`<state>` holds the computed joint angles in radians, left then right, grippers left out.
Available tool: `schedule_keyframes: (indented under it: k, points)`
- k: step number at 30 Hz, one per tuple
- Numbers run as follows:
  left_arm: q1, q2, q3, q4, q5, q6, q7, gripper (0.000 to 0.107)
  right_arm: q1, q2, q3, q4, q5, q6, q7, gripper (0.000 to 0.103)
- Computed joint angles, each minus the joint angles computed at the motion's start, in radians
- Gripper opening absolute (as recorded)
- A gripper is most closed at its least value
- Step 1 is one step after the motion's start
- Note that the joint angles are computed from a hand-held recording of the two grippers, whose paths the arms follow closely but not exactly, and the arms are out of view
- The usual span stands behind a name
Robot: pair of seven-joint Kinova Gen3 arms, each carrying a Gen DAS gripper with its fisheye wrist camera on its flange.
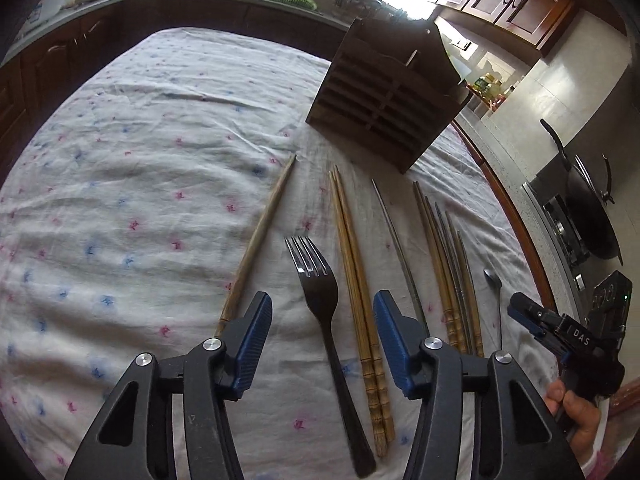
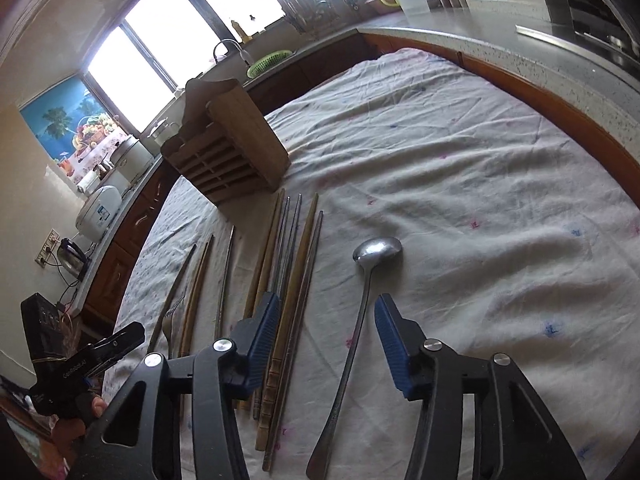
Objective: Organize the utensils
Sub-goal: 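Grasp the steel fork with the left tool while the right tool grasps the steel spoon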
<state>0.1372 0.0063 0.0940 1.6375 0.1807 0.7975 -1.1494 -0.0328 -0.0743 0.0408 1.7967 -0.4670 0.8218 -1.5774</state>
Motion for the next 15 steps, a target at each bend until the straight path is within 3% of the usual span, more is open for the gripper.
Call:
schedule_keyframes:
  k: [5, 9, 10, 11, 12, 13, 14, 15]
  points:
    - [-0.035, 0.077, -0.016, -0.047, 0.093, 0.017, -0.096, 0.035, 0.026, 0.074, 0.013, -0.046, -0.062, 0.072, 0.059, 0.037]
    - [-0.068, 0.119, -0.016, -0.056, 0.160, 0.001, -0.148, 0.023, 0.048, 0.100, 0.002, -0.061, -0.099, 0.075, 0.097, 0.033]
    - [-0.075, 0.124, -0.015, -0.057, 0.177, -0.001, -0.160, 0.022, 0.053, 0.109, 0.000, -0.069, -0.101, 0.081, 0.098, 0.026]
    - [-0.081, 0.129, -0.014, -0.057, 0.188, -0.007, -0.167, 0.021, 0.056, 0.120, -0.004, -0.078, -0.095, 0.089, 0.093, 0.010]
    - [-0.081, 0.132, -0.014, -0.057, 0.189, -0.012, -0.166, 0.018, 0.061, 0.127, -0.007, -0.082, -0.100, 0.095, 0.098, 0.004]
    - [-0.081, 0.134, -0.012, -0.055, 0.188, -0.018, -0.169, 0.016, 0.070, 0.126, -0.018, -0.079, -0.102, 0.087, 0.102, 0.004]
    - [-0.081, 0.130, -0.010, -0.050, 0.190, -0.019, -0.175, 0.004, 0.061, 0.122, -0.017, -0.079, -0.087, 0.083, 0.095, 0.004]
    - [-0.084, 0.123, -0.008, -0.044, 0.199, -0.016, -0.185, 0.004, 0.055, 0.113, -0.023, -0.077, -0.070, 0.076, 0.087, 0.004]
